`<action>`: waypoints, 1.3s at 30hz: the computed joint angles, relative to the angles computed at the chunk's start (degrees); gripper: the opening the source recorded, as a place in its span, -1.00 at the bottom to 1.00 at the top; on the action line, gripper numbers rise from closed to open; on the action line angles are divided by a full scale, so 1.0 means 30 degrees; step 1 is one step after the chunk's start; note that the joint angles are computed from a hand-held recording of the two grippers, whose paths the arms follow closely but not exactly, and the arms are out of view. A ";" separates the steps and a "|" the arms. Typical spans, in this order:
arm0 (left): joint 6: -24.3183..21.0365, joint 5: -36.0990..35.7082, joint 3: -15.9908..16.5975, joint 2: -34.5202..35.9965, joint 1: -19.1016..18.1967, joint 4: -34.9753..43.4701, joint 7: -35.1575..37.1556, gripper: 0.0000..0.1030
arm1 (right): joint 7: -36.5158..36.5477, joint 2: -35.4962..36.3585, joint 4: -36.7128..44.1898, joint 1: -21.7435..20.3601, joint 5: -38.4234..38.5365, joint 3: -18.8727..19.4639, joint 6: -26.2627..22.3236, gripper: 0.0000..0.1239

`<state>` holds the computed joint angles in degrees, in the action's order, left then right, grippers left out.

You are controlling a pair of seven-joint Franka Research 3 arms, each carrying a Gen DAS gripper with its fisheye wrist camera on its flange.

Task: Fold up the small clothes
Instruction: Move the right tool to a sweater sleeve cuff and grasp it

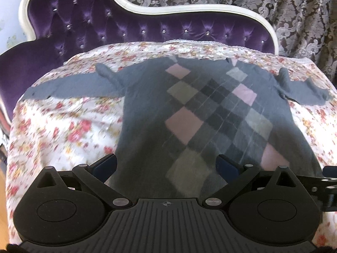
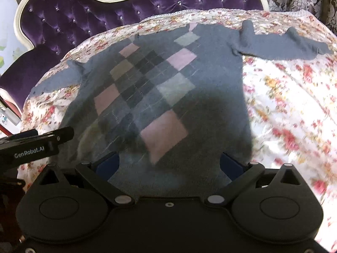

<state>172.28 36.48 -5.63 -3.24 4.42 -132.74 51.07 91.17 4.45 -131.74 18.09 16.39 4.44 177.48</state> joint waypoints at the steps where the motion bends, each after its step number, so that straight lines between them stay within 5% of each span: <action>1: -0.0005 -0.0047 -0.0012 0.0391 -0.0022 0.0398 0.0066 0.97 | -0.0064 0.0075 0.0200 -0.0078 -0.0211 -0.0149 -0.0139 0.64; 14: -0.0602 0.3576 0.1656 0.4558 -0.1754 0.4496 -0.4026 0.97 | -0.0603 0.3831 0.5786 -0.2811 0.0062 -0.1838 -0.1647 0.63; 17: -0.0451 0.3917 0.1982 0.5169 -0.1995 0.4966 -0.4728 0.97 | 0.1769 0.5360 0.7640 -0.1800 -0.1532 -0.4327 -0.1454 0.63; 21: 0.0194 0.0861 0.0939 0.5758 -0.1060 0.4924 -0.2044 0.97 | 0.5042 0.8032 1.0681 -0.0801 -0.3471 -0.7444 -0.1522 0.63; 23: 0.0605 0.0822 0.1579 0.5865 -0.1607 0.4792 -0.2199 0.97 | 0.5791 0.9275 1.2122 -0.1126 -0.3908 -0.8035 -0.1458 0.63; 26: 0.1803 0.3451 0.3836 0.5868 -0.3368 0.4532 -0.4832 0.99 | 0.5901 1.1011 1.4493 -0.2622 -0.3681 -0.7458 -0.1630 0.63; 28: 0.1985 0.4442 0.4358 0.5892 -0.3779 0.4542 -0.5705 0.99 | 0.5779 1.2017 1.6165 -0.3673 -0.3349 -0.6786 -0.2468 0.63; 35: 0.2030 0.5694 0.4422 0.6084 -0.3763 0.4809 -0.6826 1.00 | 0.6775 1.5275 2.1058 -0.5770 -0.2755 -0.5407 -0.4707 0.63; 39: 0.2084 0.5979 0.4266 0.6146 -0.3573 0.4872 -0.7101 1.00 | 0.6900 1.6136 2.1616 -0.6006 -0.2633 -0.5225 -0.3306 0.66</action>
<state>178.54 54.42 7.16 15.20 -6.30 -118.12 29.77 111.87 52.85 -66.89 0.07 8.49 -11.23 167.56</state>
